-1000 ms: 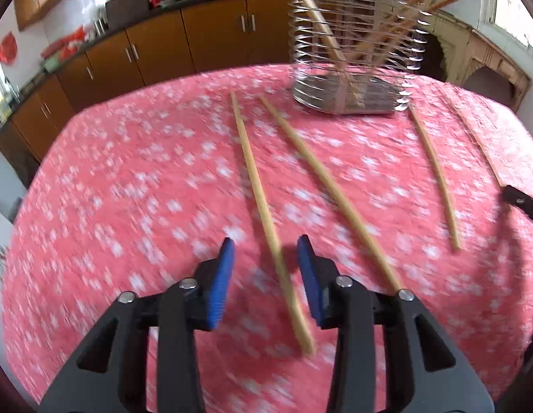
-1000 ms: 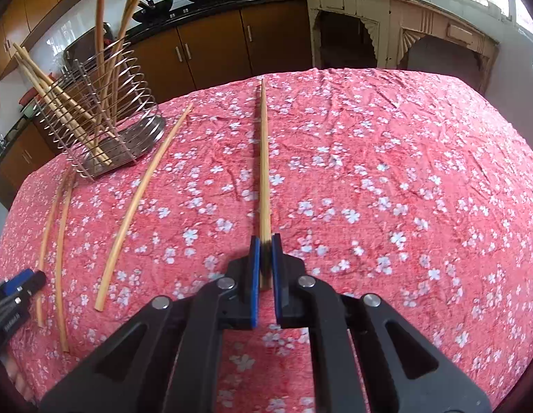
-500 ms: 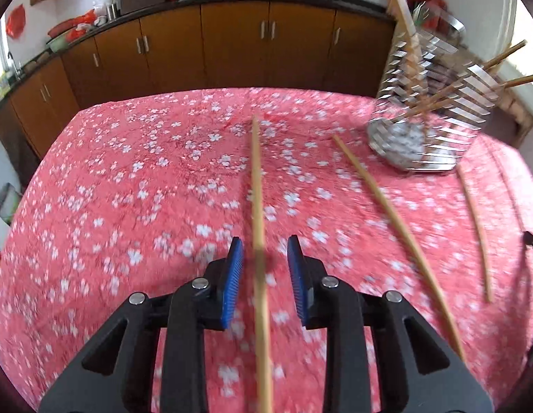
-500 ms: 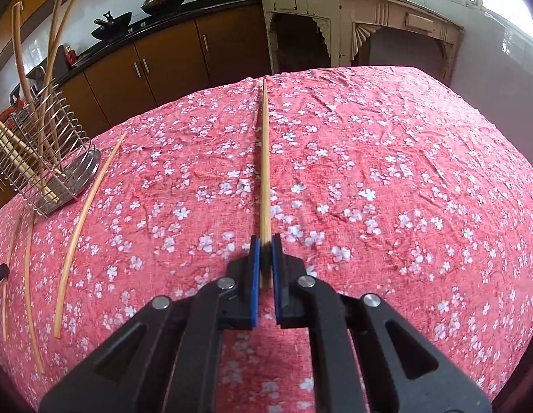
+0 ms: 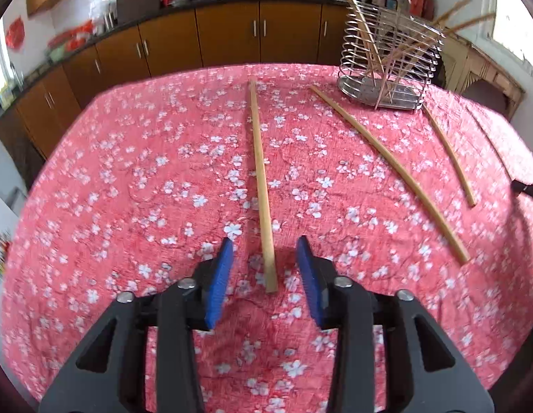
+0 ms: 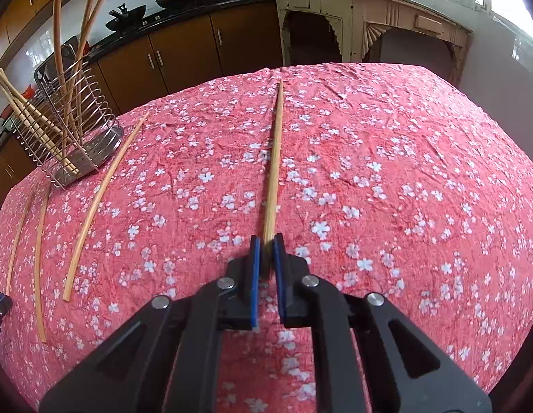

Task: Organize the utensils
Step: 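Grasp a wooden chopstick with each gripper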

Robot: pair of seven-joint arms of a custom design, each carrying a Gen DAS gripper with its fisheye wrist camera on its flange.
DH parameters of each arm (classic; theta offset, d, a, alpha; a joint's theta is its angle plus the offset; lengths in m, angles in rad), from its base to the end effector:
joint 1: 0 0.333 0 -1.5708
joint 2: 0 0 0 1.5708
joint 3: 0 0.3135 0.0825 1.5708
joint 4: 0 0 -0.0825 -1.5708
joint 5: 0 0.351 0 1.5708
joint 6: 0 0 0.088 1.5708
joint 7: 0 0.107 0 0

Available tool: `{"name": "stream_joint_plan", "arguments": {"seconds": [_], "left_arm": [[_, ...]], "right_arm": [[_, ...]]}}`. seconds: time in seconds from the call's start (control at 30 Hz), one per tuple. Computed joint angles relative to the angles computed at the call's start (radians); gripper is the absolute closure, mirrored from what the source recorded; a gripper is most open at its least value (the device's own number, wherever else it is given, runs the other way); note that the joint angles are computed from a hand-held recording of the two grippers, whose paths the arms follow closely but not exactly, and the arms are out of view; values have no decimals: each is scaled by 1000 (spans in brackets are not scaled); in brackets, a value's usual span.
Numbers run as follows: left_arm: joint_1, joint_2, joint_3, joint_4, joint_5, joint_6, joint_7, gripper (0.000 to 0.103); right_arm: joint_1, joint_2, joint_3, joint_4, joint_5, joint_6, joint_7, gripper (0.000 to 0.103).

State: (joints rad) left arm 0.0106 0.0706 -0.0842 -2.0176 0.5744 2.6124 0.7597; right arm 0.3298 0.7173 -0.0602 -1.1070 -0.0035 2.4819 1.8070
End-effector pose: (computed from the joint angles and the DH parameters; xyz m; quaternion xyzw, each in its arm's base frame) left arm 0.5759 -0.0534 0.4866 -0.7673 0.5564 -0.1678 0.2710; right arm 0.7314 0.2197 0.4765 -0.6900 0.6473 -0.1795 0.2696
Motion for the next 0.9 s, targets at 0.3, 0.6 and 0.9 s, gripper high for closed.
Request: {"name": "stream_joint_plan", "arguments": {"seconds": [0.3, 0.6, 0.9], "left_arm": [[3, 96, 20, 130, 11, -48, 48, 96], [21, 129, 44, 155, 0, 10, 55, 95], [24, 73, 37, 75, 6, 31, 55, 67]], "right_arm": [[-3, 85, -41, 133, -30, -34, 65, 95], [-21, 128, -41, 205, -47, -62, 91, 95], [-26, 95, -30, 146, -42, -33, 85, 95]]}}
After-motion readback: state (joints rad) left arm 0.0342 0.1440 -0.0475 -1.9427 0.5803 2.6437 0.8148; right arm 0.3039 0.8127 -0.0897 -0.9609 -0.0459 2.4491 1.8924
